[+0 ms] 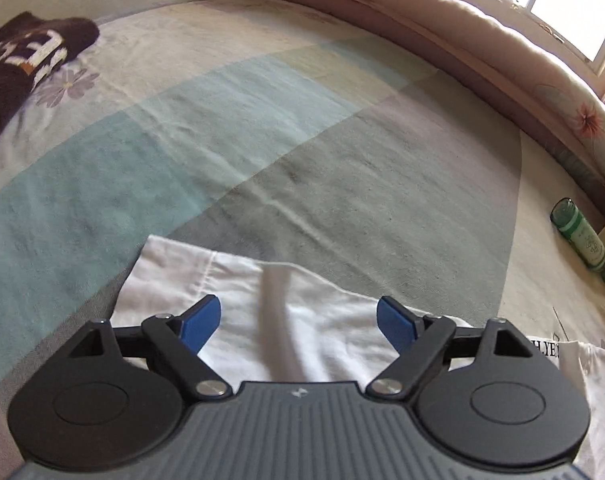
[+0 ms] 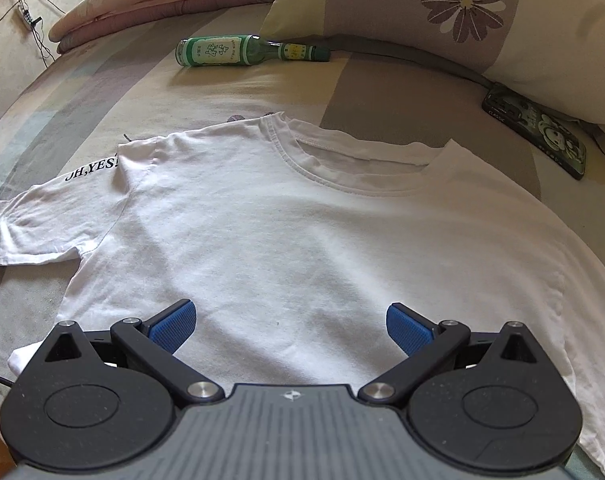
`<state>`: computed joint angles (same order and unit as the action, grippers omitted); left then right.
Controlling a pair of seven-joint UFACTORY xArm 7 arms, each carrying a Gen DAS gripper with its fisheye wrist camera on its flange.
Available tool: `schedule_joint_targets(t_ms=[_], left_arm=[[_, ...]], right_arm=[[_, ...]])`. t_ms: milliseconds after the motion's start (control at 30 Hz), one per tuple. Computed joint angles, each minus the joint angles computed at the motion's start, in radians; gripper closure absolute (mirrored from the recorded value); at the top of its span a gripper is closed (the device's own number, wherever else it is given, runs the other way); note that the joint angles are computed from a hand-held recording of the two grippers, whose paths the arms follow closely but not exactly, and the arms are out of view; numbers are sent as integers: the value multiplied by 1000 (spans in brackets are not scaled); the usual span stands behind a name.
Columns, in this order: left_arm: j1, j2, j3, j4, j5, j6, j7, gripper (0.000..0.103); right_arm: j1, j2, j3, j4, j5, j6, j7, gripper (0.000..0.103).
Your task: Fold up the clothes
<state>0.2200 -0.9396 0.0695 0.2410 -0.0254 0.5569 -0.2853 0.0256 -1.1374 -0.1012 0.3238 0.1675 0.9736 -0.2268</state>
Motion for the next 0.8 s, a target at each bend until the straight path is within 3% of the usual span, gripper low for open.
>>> schedule_joint_targets(t_ms=[133, 200, 400, 500, 600, 667, 733, 800], left_arm=[[4, -25, 78, -38, -30, -16, 68, 21], [28, -46, 55, -34, -12, 25, 87, 26], [74, -45, -33, 27, 38, 132, 30, 25], [33, -19, -40, 31, 69, 53, 58, 18], [49, 114, -53, 66, 89, 25, 32, 18], [121, 160, -125, 71, 168, -14, -34, 16], [180, 186, -183, 100, 229, 3, -128, 18], [154, 164, -174, 110, 242, 20, -160, 19]], right_arm=[[15, 1, 5, -2, 2, -1, -13, 0], [17, 1, 2, -1, 0, 0, -22, 0], [-8, -1, -14, 8, -9, 14, -35, 0], [-16, -8, -15, 3, -9, 18, -37, 0], [-18, -18, -13, -3, -6, 23, -38, 0], [-14, -27, -10, -4, -3, 28, -38, 0], [-10, -40, -11, -3, -2, 38, -43, 0], [-9, -54, -10, -6, -6, 44, -50, 0]])
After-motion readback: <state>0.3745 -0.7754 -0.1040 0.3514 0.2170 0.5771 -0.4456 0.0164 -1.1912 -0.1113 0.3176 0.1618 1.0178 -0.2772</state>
